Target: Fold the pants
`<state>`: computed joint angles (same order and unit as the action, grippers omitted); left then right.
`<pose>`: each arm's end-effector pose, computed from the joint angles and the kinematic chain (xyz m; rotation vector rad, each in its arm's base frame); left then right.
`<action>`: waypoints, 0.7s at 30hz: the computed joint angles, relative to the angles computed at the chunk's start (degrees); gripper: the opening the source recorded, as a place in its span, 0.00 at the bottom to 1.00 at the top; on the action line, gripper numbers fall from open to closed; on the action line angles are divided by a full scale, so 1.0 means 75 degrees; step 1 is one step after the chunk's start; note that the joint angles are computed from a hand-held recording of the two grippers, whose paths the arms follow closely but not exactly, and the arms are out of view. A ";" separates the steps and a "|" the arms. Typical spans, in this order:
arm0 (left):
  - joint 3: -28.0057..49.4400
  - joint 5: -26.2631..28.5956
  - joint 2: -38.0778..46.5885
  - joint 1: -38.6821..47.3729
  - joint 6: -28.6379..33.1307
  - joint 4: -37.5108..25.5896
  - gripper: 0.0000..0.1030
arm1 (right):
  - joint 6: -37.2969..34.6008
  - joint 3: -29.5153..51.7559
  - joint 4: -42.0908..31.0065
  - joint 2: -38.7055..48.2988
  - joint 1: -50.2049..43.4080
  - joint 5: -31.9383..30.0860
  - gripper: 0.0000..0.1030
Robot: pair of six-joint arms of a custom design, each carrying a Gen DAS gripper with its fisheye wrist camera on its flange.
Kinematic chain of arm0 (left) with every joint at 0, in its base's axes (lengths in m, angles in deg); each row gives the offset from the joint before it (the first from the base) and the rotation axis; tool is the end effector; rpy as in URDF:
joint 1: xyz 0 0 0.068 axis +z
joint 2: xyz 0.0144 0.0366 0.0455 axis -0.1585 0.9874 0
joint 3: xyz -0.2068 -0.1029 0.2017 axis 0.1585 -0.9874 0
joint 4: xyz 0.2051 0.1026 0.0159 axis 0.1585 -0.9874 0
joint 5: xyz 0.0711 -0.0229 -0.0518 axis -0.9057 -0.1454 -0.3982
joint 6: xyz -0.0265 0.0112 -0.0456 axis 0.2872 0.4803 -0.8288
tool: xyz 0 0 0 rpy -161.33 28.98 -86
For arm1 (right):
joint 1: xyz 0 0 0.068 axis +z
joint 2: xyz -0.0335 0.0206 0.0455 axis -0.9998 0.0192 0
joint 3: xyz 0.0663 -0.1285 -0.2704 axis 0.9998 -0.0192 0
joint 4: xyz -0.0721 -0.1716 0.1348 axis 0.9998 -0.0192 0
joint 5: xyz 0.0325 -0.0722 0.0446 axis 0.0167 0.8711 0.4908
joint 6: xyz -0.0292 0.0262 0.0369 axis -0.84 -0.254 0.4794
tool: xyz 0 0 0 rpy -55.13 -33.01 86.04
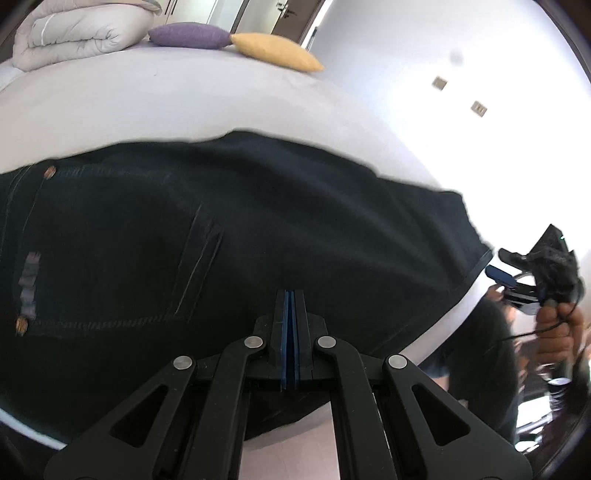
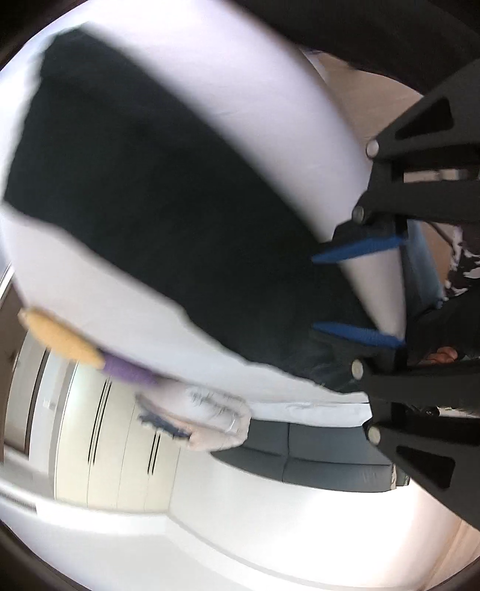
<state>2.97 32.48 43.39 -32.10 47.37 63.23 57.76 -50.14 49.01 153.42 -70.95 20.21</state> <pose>0.2322 -0.1033 0.2062 -0.0266 2.4003 -0.5703 0.1850 0.0822 0.1605 0.3356 2.3757 1.3473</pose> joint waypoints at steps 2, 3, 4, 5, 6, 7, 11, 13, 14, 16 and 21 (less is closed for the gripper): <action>0.0430 0.0331 0.0275 0.0151 -0.0037 -0.0051 0.01 | 0.0146 0.0262 0.0714 0.0620 0.0013 -0.0160 0.20; 0.0724 0.0485 0.0504 0.0195 -0.0029 -0.0133 0.01 | 0.0291 0.0512 0.1119 0.1228 0.0143 -0.0228 0.17; 0.1106 0.0675 0.0817 0.0240 0.0010 -0.0229 0.01 | 0.0401 0.0704 0.1387 0.1735 0.0258 -0.0236 0.11; 0.1398 0.0839 0.1073 0.0275 0.0065 -0.0272 0.01 | 0.0549 0.0930 0.1583 0.2205 0.0423 -0.0217 0.11; 0.1755 0.0953 0.1383 0.0280 0.0141 -0.0364 0.01 | 0.0693 0.1214 0.1746 0.2723 0.0585 -0.0243 0.10; 0.2273 0.0960 0.1766 0.0267 0.0239 -0.0664 0.01 | 0.0869 0.1582 0.1837 0.3266 0.0781 -0.0249 0.09; 0.4039 0.1357 0.3149 0.0377 0.0545 -0.1650 0.01 | 0.1065 0.2747 0.1396 0.4272 0.1228 -0.0163 0.01; 0.4871 0.1327 0.3787 0.0436 0.0775 -0.2333 0.01 | 0.0887 0.3009 0.1180 0.4386 0.1133 -0.0213 0.00; 0.4956 0.1416 0.3871 0.0490 0.0791 -0.2307 0.01 | 0.0804 0.3020 0.1098 0.4385 0.0995 -0.0184 0.00; 0.5092 0.1717 0.4021 0.0695 0.0853 -0.2311 0.01 | 0.0733 0.2942 0.1135 0.4414 0.0581 -0.0262 0.00; 0.5252 0.2253 0.4224 0.1324 0.1111 -0.2445 0.01 | 0.0211 0.2676 0.0858 0.4161 -0.1070 -0.0367 0.00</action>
<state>42.36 49.38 75.07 -22.17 55.70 44.90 59.34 -30.07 55.44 184.62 -78.97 17.46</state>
